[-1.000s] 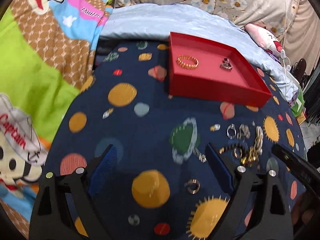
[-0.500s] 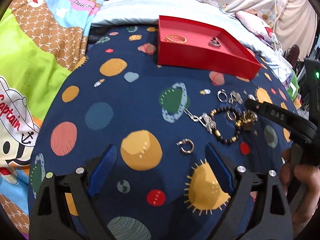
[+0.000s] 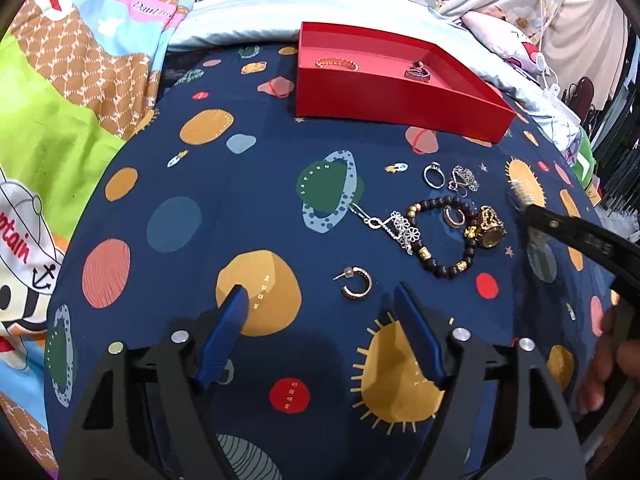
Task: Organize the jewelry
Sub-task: 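Grasp the pearl bracelet with the right gripper while the left gripper approaches the hoop earring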
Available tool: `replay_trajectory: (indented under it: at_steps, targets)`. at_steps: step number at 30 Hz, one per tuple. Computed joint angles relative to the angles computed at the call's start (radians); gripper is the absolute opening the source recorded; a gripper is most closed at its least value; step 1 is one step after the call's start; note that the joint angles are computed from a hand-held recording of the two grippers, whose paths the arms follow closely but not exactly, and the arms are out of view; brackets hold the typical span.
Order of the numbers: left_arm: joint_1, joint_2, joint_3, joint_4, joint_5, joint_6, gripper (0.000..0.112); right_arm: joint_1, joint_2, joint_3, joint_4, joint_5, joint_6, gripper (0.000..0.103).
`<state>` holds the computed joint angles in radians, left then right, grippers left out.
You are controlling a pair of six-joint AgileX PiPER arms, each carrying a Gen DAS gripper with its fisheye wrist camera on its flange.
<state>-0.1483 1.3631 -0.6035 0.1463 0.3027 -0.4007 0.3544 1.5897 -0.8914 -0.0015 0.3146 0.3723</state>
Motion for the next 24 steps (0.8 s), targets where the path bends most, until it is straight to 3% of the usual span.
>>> replay_trajectory:
  at_steps: [6,10,16,20,24]
  targets:
    - [-0.040,0.023,-0.015,0.120,-0.007,-0.125,0.068,-0.021,-0.088,0.054,0.040,0.012,-0.063,0.012]
    - [-0.038,0.026,-0.023,0.067,-0.009,-0.076,0.067,-0.027,-0.131,0.085,0.070,0.015,-0.106,0.012]
    - [-0.068,0.037,-0.024,0.162,-0.018,-0.175,0.065,-0.039,-0.173,0.128,0.138,0.030,-0.175,0.012]
    - [-0.083,0.044,-0.030,0.198,-0.018,-0.212,0.059,-0.037,-0.175,0.136,0.172,0.027,-0.206,0.012]
    - [-0.078,0.039,-0.029,0.142,-0.023,-0.154,0.053,-0.036,-0.177,0.137,0.194,0.022,-0.227,0.012]
